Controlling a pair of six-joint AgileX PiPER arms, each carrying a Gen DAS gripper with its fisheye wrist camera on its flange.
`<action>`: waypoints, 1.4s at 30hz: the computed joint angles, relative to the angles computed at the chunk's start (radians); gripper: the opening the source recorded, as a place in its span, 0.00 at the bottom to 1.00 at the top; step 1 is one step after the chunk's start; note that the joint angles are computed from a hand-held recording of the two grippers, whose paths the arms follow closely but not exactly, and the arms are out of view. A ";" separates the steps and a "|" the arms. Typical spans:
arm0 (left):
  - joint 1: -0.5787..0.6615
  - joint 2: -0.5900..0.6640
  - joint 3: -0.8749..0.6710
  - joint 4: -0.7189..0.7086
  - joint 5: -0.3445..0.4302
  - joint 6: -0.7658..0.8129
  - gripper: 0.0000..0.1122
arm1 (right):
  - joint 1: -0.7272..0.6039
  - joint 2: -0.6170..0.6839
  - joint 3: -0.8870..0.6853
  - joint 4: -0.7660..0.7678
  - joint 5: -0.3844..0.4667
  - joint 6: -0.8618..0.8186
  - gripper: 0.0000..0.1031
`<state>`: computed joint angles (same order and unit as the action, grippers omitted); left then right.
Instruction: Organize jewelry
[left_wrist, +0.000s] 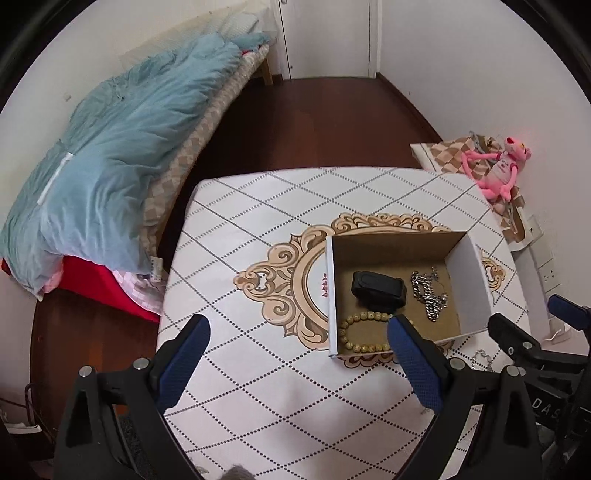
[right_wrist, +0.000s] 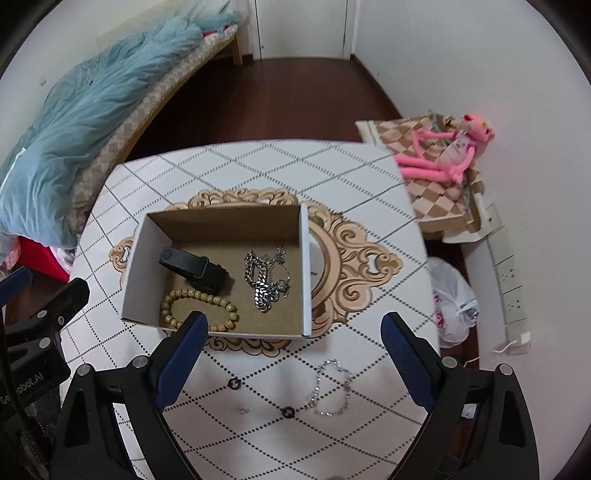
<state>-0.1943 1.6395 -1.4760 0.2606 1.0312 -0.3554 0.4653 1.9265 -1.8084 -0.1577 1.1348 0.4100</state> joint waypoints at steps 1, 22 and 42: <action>-0.011 -0.021 0.008 0.017 0.005 -0.015 0.87 | 0.002 -0.017 0.012 -0.005 -0.003 0.004 0.93; -0.061 -0.256 0.088 0.046 0.094 -0.056 0.87 | 0.118 -0.298 0.159 -0.082 0.007 0.101 0.93; -0.136 -0.097 0.399 0.136 -0.103 -0.257 0.87 | -0.207 -0.310 0.773 0.200 -0.392 0.011 0.77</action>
